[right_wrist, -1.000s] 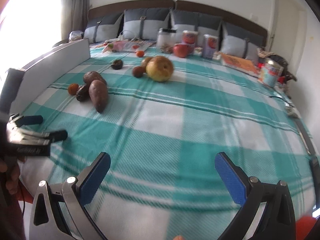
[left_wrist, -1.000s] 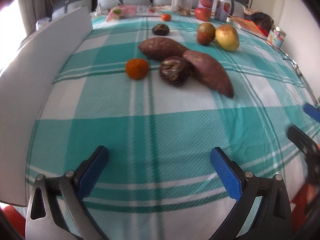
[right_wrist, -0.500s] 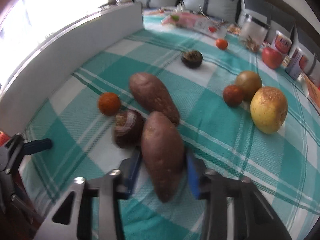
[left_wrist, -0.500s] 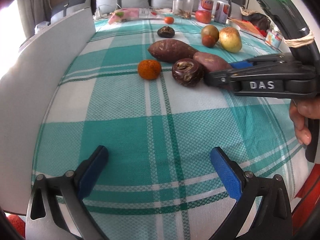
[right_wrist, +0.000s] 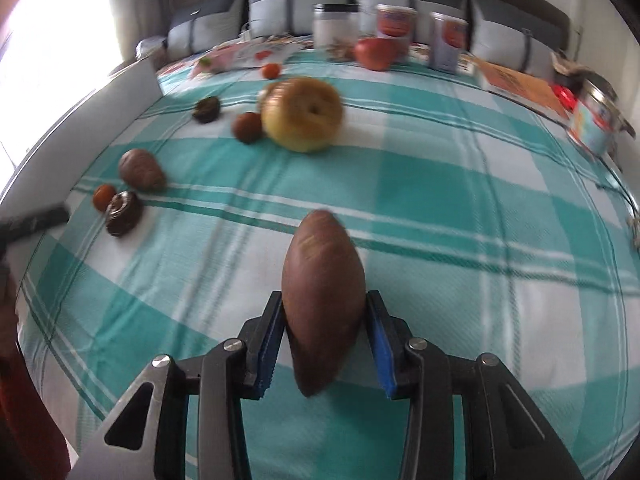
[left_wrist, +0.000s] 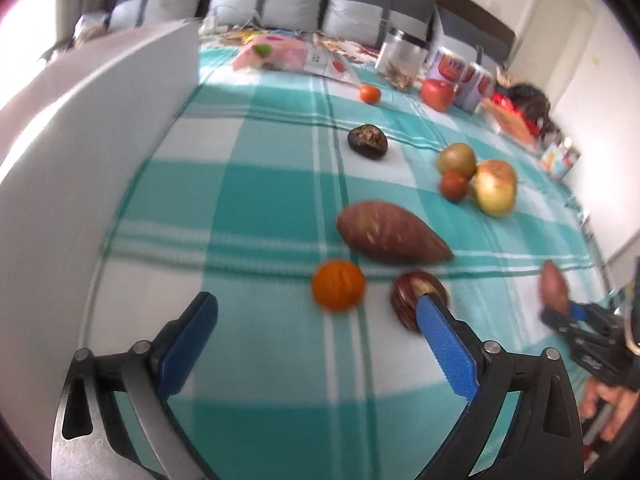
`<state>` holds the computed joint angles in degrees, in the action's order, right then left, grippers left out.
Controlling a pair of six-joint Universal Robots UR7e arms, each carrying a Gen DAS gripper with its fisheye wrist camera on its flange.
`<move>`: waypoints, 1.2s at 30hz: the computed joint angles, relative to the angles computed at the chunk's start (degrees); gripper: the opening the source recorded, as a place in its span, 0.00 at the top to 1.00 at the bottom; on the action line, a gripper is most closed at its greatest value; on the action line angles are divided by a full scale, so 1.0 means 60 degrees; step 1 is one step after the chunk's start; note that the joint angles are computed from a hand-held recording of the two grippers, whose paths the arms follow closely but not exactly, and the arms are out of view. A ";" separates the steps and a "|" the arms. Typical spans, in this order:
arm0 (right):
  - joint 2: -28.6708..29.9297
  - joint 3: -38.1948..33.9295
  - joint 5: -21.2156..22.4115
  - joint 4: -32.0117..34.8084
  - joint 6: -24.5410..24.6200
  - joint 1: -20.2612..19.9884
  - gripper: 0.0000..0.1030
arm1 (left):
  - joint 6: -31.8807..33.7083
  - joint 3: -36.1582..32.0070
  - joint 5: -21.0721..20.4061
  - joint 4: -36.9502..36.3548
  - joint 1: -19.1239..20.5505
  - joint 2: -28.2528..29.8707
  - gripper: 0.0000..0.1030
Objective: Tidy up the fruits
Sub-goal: 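Grasp the orange tangerine with the left tool while the right tool grasps a sweet potato, then carry the tangerine in the left tool and sweet potato in the right tool over the cardboard box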
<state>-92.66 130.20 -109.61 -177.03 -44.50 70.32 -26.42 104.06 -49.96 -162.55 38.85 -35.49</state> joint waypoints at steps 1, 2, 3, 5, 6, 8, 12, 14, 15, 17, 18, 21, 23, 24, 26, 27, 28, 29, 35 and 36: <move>-0.0025 0.0064 0.0091 -0.0128 -0.0032 -0.0046 0.61 | 0.0228 -0.0194 0.0028 0.0125 0.0057 0.0125 0.11; -0.0047 0.0143 0.0155 -0.0271 -0.0061 -0.0078 0.61 | 0.0358 -0.0337 0.0010 0.0245 0.0113 0.0217 0.25; -0.0089 0.0237 0.0220 -0.0405 -0.0108 -0.0120 0.61 | 0.0479 -0.0528 -0.0163 0.0485 0.0219 0.0311 0.36; -0.0092 0.0366 0.0331 -0.0698 -0.0241 -0.0190 0.61 | 0.0611 -0.0703 -0.0189 0.0698 0.0264 0.0453 0.51; -0.0073 0.0396 0.0366 -0.0803 -0.0302 -0.0194 0.61 | 0.0763 -0.0679 -0.0128 0.0534 0.0227 0.0494 0.51; -0.0141 0.0454 0.0419 -0.0806 -0.0377 -0.0248 0.61 | 0.0901 -0.0685 -0.0075 0.0505 0.0186 0.0552 0.71; -0.0206 0.0156 0.0223 0.0029 -0.0137 -0.0147 0.60 | 0.0967 -0.0423 -0.0009 0.0274 0.0078 0.0492 0.71; -0.0247 -0.0095 0.0017 0.0702 0.0100 -0.0049 0.59 | 0.0881 -0.0320 0.0127 0.0465 -0.0024 0.0424 0.71; -0.0240 -0.0188 -0.0085 0.0921 0.0194 -0.0005 0.59 | 0.0842 -0.0305 0.0255 0.0605 -0.0090 0.0417 0.71; -0.0151 -0.0444 -0.0463 0.1424 0.0460 0.0168 0.59 | 0.0831 -0.0255 0.0416 0.0740 -0.0166 0.0400 0.71; -0.0095 -0.0544 -0.0619 0.1589 0.0551 0.0245 0.59 | 0.0831 -0.0245 0.0503 0.0798 -0.0196 0.0407 0.71; 0.0121 -0.0817 -0.1079 0.2058 0.0772 0.0485 0.49 | 0.0797 -0.0229 0.0647 0.0922 -0.0256 0.0414 0.71; 0.0266 -0.0868 -0.1343 0.2009 0.0762 0.0613 0.48 | 0.0782 -0.0228 0.0700 0.1008 -0.0285 0.0409 0.71; 0.0330 -0.0891 -0.1488 0.1978 0.0756 0.0677 0.48 | 0.0766 -0.0217 0.0716 0.1063 -0.0302 0.0394 0.71; 0.0389 -0.0922 -0.1669 0.1944 0.0764 0.0750 0.54 | 0.0754 -0.0186 0.0708 0.1140 -0.0333 0.0354 0.72; 0.0429 -0.0918 -0.1827 0.1809 0.0740 0.0803 0.63 | 0.0715 -0.0142 0.0669 0.1194 -0.0358 0.0288 0.72; 0.0367 -0.0958 -0.1793 0.1976 0.0868 0.0809 0.63 | 0.0674 -0.0066 0.0592 0.1154 -0.0387 0.0206 0.72; 0.0259 -0.1022 -0.1614 0.2338 0.1104 0.0772 0.63 | 0.0579 0.0056 0.0403 0.1099 -0.0422 0.0018 0.72; -0.0160 -0.1585 0.0274 0.4701 0.2984 0.1254 0.63 | -0.0251 0.1181 -0.0498 0.0454 -0.0758 -0.2065 0.72; -0.0062 -0.1727 0.0549 0.4933 0.3210 0.1485 0.63 | -0.0360 0.1395 -0.0350 0.0558 -0.0838 -0.2634 0.72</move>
<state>-93.04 119.84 -106.32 -147.43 -25.24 79.23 -28.57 112.43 -52.06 -159.21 33.82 -51.29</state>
